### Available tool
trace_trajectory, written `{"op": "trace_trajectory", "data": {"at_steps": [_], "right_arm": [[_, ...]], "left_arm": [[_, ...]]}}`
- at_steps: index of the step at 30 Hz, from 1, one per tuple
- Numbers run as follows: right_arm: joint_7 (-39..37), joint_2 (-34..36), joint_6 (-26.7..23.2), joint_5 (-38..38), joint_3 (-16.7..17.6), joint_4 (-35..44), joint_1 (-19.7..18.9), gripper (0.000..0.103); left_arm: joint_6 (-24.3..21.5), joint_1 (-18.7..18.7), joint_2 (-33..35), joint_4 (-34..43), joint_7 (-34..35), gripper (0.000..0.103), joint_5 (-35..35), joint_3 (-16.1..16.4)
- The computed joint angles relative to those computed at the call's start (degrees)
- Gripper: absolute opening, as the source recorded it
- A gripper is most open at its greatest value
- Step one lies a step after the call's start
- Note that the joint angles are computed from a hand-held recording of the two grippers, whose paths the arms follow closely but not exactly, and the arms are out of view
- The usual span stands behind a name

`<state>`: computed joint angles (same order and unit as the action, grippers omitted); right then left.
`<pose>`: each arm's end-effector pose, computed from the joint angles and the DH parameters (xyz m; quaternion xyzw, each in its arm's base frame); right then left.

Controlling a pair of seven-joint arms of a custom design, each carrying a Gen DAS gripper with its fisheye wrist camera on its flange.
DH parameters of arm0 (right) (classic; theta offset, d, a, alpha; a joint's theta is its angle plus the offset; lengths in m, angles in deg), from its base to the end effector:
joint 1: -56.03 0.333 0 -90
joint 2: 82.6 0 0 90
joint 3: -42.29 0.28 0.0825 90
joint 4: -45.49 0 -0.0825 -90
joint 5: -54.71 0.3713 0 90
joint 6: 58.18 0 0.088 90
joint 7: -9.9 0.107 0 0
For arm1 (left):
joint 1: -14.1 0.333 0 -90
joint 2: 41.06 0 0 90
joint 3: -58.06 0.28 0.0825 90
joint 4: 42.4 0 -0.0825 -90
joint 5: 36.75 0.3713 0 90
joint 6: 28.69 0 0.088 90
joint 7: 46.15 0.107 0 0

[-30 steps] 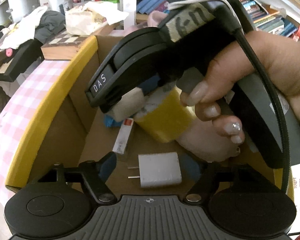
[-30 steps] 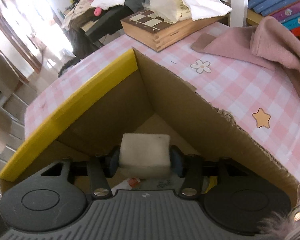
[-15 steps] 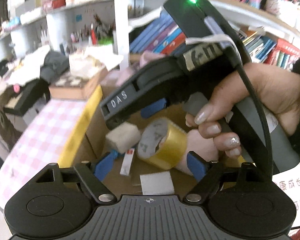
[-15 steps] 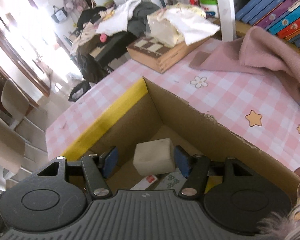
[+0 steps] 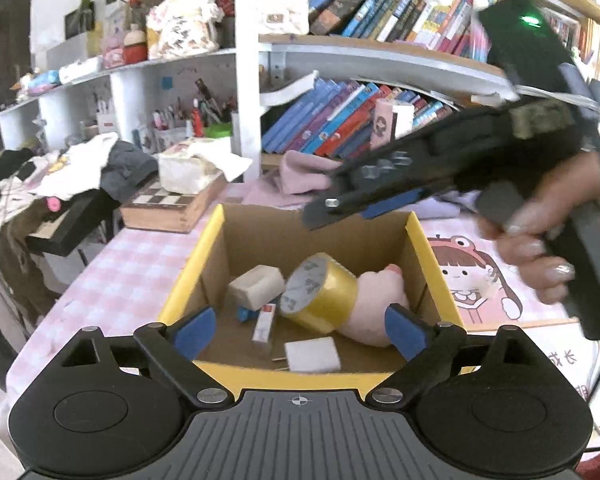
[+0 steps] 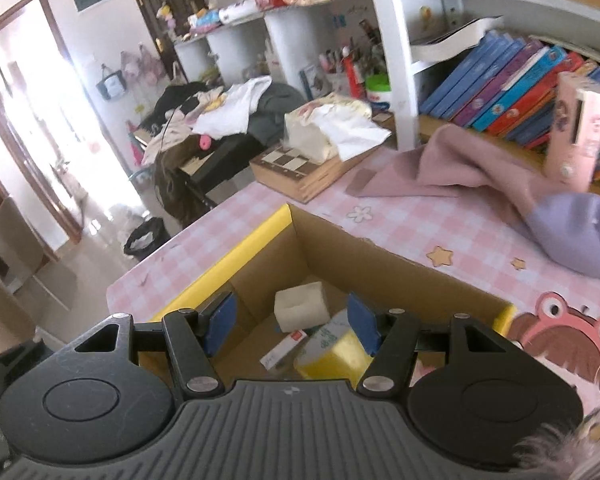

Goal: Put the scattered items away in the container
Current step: 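Withdraw both tools up out of the yellow box, then move both tools toward the spray bottle and plug adapter on the mat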

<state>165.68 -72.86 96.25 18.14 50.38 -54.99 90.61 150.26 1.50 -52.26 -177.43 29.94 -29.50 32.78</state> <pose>0.4617 0.4445 0.5241 -0.6581 0.6227 -0.1614 0.3912 0.3997 -0.3359 0.4850 -0.4236 0.7828 -0.4035 0.2120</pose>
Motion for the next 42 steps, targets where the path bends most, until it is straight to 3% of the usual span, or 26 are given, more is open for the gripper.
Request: {"op": "trace_trajectory", "data": {"at_steps": [3,7,11,17,31,42], "right_arm": [[5.1,-2.3,-2.05,-6.06,-0.07,-1.52,1.81,0.06],[12.07,-5.55,-5.84,-14.72,1.55,-3.79,3.16,0.06],[17.04,-8.32,-11.61,-20.09,4.47,-5.46,4.06,0.06],[20.7,-9.77,-20.66,-24.41,8.78,-5.6,6.65,0.06],[27.35,-5.25,-49.83,-34.09,14.23,-1.17,20.37,0.064],[32.52,1.76,-66.9,-35.09,13.35,4.86,31.38,0.071]], "left_arm": [[1.55,-2.0,-2.67,-2.88,1.01,0.094,-2.94,2.03],[1.87,2.38,-7.84,-6.54,-1.95,0.094,-3.93,-2.1],[2.68,-3.04,-12.12,-10.75,1.27,0.097,-7.97,2.72],[4.51,-6.35,-21.47,-19.46,5.05,0.1,-12.58,4.66],[3.74,-11.8,-39.75,-33.96,7.53,0.103,-16.82,4.73],[2.47,-14.59,-42.72,-37.03,5.89,0.103,-17.15,4.26]]}}
